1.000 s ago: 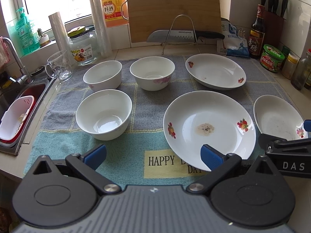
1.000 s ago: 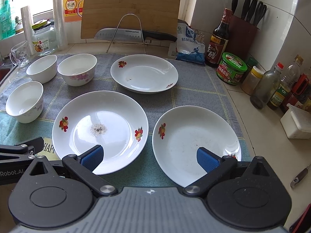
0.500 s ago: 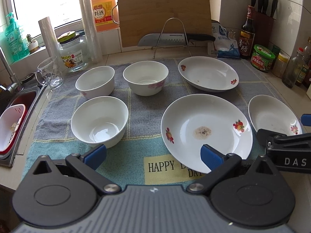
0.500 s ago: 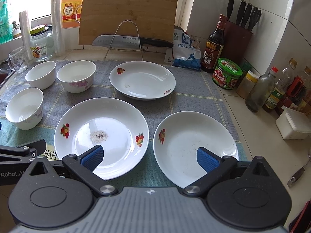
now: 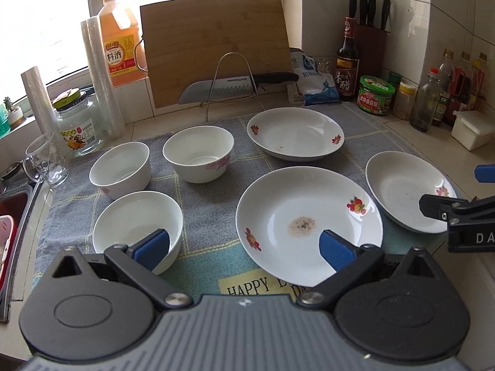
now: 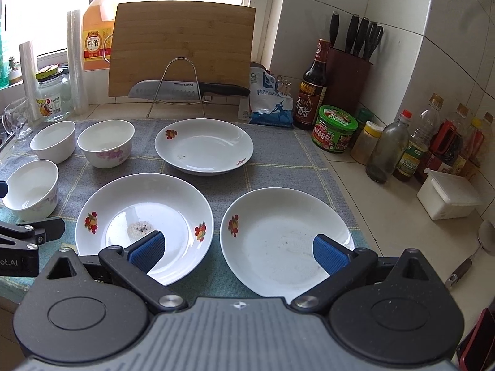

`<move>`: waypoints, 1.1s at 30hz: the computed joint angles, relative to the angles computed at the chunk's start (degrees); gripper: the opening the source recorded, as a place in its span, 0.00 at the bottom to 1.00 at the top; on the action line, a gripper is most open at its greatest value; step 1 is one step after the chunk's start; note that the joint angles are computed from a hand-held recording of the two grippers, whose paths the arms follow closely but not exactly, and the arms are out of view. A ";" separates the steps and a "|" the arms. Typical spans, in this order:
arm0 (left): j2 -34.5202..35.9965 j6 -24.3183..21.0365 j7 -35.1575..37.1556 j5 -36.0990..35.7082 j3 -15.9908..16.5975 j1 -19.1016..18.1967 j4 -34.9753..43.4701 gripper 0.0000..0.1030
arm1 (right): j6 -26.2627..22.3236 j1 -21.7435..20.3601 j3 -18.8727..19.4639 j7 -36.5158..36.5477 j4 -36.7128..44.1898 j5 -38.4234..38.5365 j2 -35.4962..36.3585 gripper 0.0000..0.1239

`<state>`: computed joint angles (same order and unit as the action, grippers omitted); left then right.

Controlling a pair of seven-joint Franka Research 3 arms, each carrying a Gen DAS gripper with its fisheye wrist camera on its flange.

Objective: Organize plates and bowls
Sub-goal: 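Move the left gripper toward the rim of the stained flower plate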

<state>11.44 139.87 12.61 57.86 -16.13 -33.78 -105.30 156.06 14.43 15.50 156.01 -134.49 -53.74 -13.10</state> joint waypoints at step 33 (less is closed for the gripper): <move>22.31 3.59 26.83 -18.63 3.81 -5.06 28.41 0.99 | 28.68 -15.14 -5.33 -7.06 -8.87 -7.07 9.32 0.83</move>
